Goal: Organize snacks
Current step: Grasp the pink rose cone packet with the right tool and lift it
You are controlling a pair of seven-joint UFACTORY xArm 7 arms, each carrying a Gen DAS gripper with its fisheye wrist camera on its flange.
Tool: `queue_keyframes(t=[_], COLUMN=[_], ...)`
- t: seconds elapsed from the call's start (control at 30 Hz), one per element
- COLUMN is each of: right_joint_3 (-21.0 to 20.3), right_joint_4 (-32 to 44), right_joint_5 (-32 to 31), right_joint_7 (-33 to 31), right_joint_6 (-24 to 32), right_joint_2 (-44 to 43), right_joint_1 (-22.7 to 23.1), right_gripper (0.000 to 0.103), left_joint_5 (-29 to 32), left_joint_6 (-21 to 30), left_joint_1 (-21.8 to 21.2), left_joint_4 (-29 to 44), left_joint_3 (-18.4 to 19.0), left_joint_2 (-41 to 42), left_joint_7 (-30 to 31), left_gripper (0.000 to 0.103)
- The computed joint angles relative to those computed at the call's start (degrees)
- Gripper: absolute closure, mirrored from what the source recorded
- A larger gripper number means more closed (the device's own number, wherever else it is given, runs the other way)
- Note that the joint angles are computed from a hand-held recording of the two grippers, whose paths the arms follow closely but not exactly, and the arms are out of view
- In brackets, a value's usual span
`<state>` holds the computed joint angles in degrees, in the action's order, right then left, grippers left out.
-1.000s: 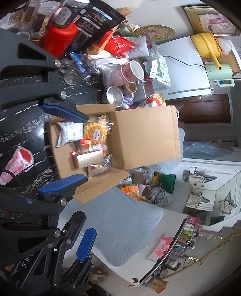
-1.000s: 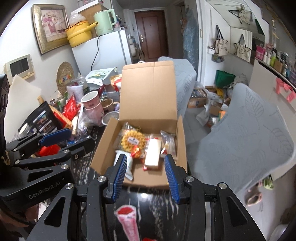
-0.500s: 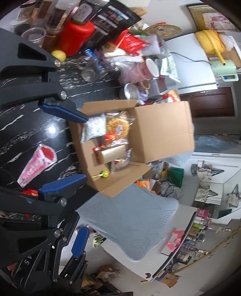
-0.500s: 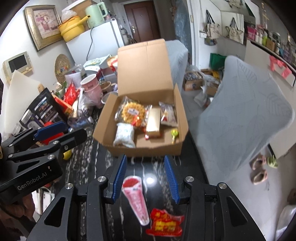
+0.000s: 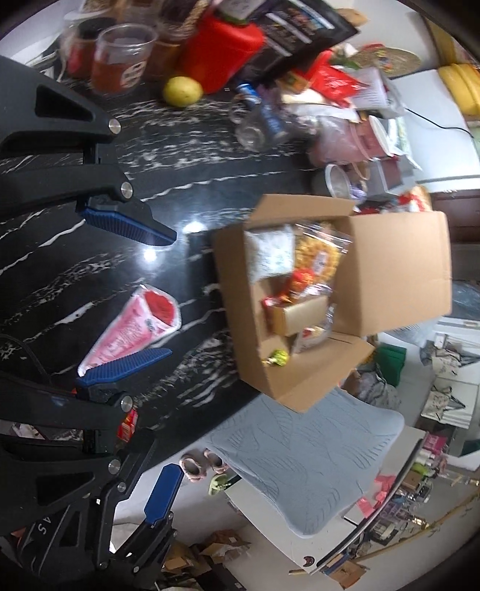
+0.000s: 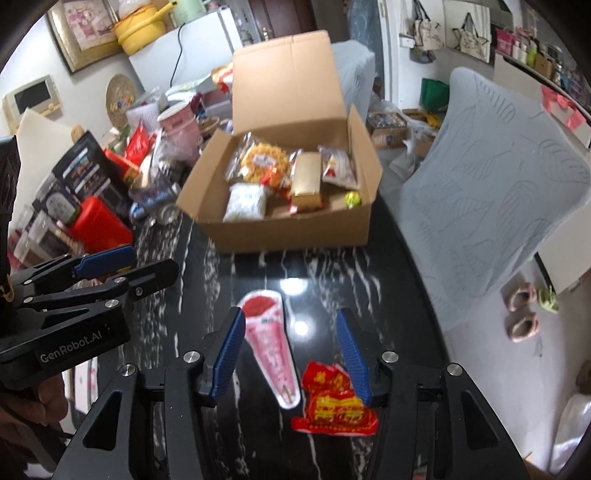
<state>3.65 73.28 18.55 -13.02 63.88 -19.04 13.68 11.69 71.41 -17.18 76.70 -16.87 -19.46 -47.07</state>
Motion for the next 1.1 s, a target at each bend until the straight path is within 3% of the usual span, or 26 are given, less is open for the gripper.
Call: queue_keyframes(t=[0.43, 0.67, 1.1], right_joint_3=[1.0, 2.2, 4.2], right_joint_4=[-6.3, -5.3, -3.0], right_joint_5=[1.7, 1.6, -2.6], right_joint_7=[-5.5, -8.1, -6.8], right_joint_6=[0.0, -1.5, -0.6], right_joint_2=[1.4, 5.9, 12.8], right_joint_1=[2.3, 3.3, 3.7], right_gripper=[0.049, 0.049, 0.049], left_joint_5=[-4.7, -5.3, -6.7], left_joint_6=[-0.6, -0.8, -1.5], left_joint_1=[0.6, 2.0, 3.4], left_joint_4=[-10.9, -14.7, -17.7], left_joint_3=[1.4, 2.0, 3.2], left_joint_2=[-5.6, -7.7, -7.5], left_joint_7=[-3.5, -4.8, -5.4], left_gripper=[0.046, 0.046, 0.046])
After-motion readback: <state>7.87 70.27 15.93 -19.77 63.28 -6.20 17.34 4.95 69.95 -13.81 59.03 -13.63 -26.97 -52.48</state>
